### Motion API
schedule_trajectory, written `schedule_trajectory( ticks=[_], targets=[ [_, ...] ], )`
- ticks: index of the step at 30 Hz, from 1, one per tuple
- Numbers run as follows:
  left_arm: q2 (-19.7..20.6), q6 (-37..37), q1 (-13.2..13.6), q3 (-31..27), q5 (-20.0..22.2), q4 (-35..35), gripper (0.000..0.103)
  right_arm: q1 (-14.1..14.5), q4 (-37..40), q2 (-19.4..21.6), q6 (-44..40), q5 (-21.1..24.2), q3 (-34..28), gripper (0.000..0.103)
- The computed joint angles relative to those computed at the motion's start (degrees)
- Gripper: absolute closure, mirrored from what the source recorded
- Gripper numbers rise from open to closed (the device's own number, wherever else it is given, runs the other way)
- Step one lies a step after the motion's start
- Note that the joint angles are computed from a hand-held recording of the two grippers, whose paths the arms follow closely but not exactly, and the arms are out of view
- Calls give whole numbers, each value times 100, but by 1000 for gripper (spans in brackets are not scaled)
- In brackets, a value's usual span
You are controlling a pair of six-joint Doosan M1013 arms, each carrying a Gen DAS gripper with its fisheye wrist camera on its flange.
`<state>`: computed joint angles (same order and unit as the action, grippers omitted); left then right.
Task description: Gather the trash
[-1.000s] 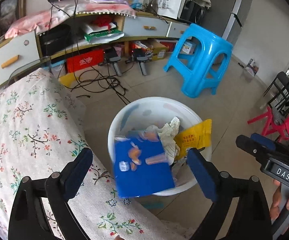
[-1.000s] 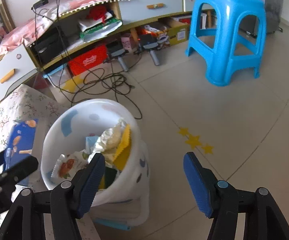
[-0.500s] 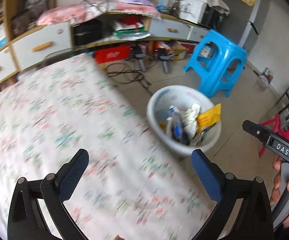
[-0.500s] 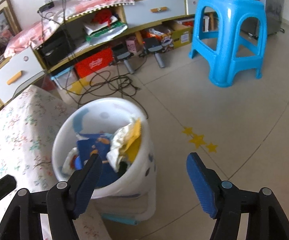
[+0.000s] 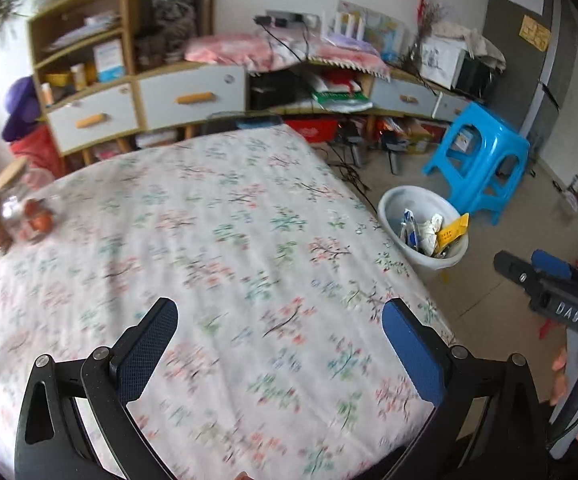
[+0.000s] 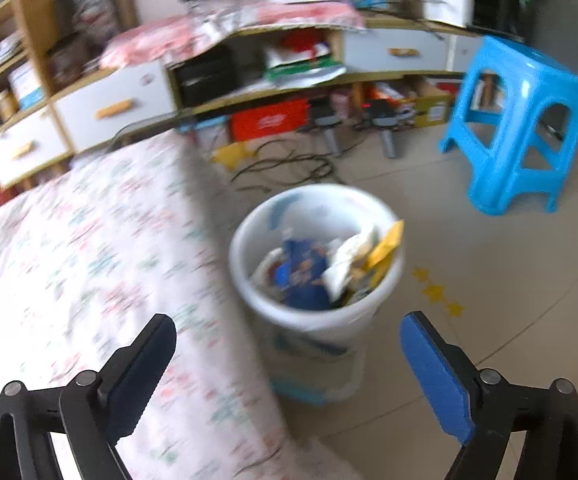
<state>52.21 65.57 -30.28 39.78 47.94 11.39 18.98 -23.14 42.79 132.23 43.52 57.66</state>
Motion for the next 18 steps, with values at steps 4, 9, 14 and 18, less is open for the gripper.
schedule_trajectory(
  ticks=[4, 9, 14, 18],
  targets=[
    [-511, -459, 11, 904, -469, 333, 0, 192, 9, -103, -42, -62, 144, 5],
    [-906, -1201, 21, 1699, -919, 903, 0, 469, -409, -241, 155, -303, 420, 4],
    [-1028, -2009, 4, 2087, -1122, 1680, 0, 683, -1361, -298, 938, -566, 660, 1],
    [-1014, -2025, 8, 2154, -1051, 1793, 0, 759, -1741, -249, 1334, -625, 743, 1]
  ],
)
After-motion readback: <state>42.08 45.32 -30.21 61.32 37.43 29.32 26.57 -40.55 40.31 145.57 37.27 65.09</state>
